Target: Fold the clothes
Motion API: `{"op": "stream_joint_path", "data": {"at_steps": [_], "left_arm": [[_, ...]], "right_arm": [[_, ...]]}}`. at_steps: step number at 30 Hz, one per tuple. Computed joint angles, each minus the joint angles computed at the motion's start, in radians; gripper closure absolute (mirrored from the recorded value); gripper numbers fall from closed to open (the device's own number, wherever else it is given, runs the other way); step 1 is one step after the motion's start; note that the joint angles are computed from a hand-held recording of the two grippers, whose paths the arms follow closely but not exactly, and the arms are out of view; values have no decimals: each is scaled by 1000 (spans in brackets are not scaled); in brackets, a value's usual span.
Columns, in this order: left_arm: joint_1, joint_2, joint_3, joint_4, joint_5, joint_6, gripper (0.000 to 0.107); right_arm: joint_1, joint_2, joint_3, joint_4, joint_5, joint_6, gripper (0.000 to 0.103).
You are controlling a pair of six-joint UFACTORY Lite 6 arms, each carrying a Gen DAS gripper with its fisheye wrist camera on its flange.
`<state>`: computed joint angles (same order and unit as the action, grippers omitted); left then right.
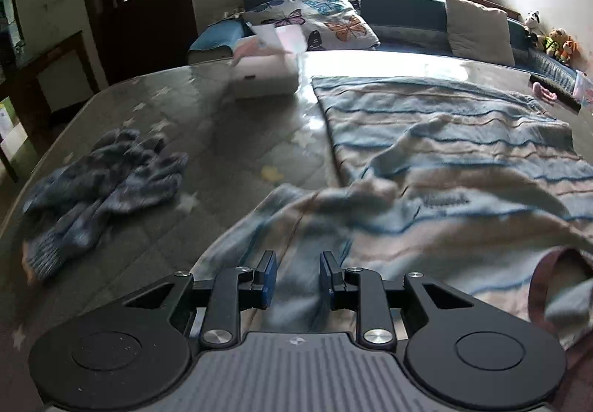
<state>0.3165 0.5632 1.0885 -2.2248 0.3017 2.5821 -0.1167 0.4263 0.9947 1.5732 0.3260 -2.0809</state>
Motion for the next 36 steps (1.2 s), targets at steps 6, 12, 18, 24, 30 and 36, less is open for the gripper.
{"op": "stream_joint_path", "data": {"at_steps": [6,12,18,24,30,36], "left_arm": [[53,-50,-92,-82,38,92,79],[72,-59,-111,-204,50,160,79],[83,-43,-99,-147,60,93,80],[109,-32,-85,29,92,-66,101],[128,-41,-95,94,112,-108,107],[169,-62,-114,152,124,-138,107]], "right_arm": [[20,-108,-160,120,-17,-180,49],[42,-180,-235,172,36,-250,49],[98,-163,-258,276,37,-366,53],[105,-153,-254,296,35,-365,75],[96,-163,-253,243,39,-304,96],[110,-205,-286,218,21,-299,97]]}}
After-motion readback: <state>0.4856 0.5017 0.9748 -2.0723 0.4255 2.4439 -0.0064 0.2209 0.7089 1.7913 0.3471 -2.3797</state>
